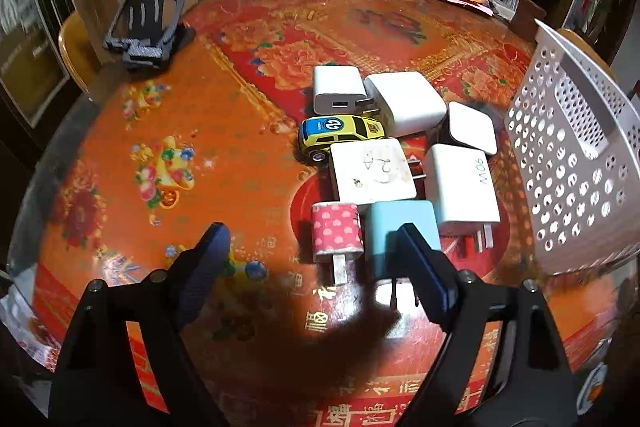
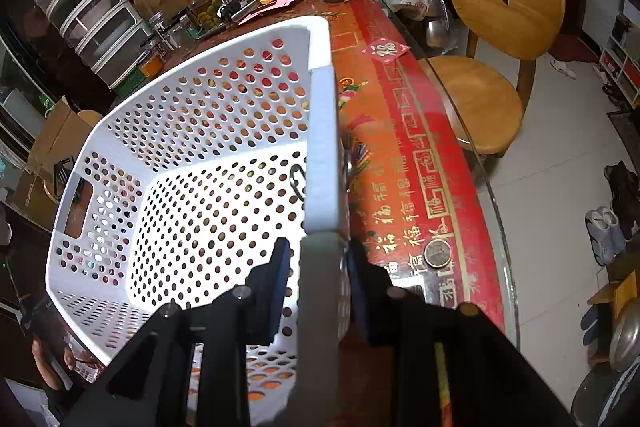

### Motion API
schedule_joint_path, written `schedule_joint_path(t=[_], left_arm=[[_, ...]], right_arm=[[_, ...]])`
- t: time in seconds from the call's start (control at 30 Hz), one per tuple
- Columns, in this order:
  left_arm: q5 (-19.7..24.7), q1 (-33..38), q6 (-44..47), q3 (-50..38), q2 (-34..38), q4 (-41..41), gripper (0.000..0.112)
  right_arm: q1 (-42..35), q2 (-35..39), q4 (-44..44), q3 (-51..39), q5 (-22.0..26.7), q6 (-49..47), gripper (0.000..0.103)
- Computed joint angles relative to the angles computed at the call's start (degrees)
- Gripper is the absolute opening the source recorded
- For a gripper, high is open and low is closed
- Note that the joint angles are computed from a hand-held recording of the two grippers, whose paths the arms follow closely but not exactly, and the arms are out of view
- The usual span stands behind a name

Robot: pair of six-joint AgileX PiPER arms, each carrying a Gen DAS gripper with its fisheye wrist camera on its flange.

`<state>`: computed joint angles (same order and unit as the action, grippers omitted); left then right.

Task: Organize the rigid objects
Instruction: 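Grasp the white basket rim with the right tool while the left tool approaches the chargers, then grasp the pink charger with the left tool and drop it into the basket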

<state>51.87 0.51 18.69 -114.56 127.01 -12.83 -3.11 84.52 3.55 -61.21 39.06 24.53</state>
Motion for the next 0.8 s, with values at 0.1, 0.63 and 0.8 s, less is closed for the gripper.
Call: schedule_joint_path(t=[0.1, 0.63, 0.8], left_arm=[[1.8, 0.6, -1.1, -3.2, 1.7, -0.2, 0.075], [2.0, -0.9, -2.9, -6.9, 5.8, 4.7, 0.024], [-2.7, -1.5, -4.6, -2.6, 3.5, 7.2, 0.024]], right_arm=[[0.2, 0.0, -0.2, 0.0, 0.0, 0.4, 0.028], [0.4, 0.8, -0.7, -0.5, 0.5, 1.2, 0.028], [0.7, 1.3, -1.3, -1.0, 1.0, 1.7, 0.028]])
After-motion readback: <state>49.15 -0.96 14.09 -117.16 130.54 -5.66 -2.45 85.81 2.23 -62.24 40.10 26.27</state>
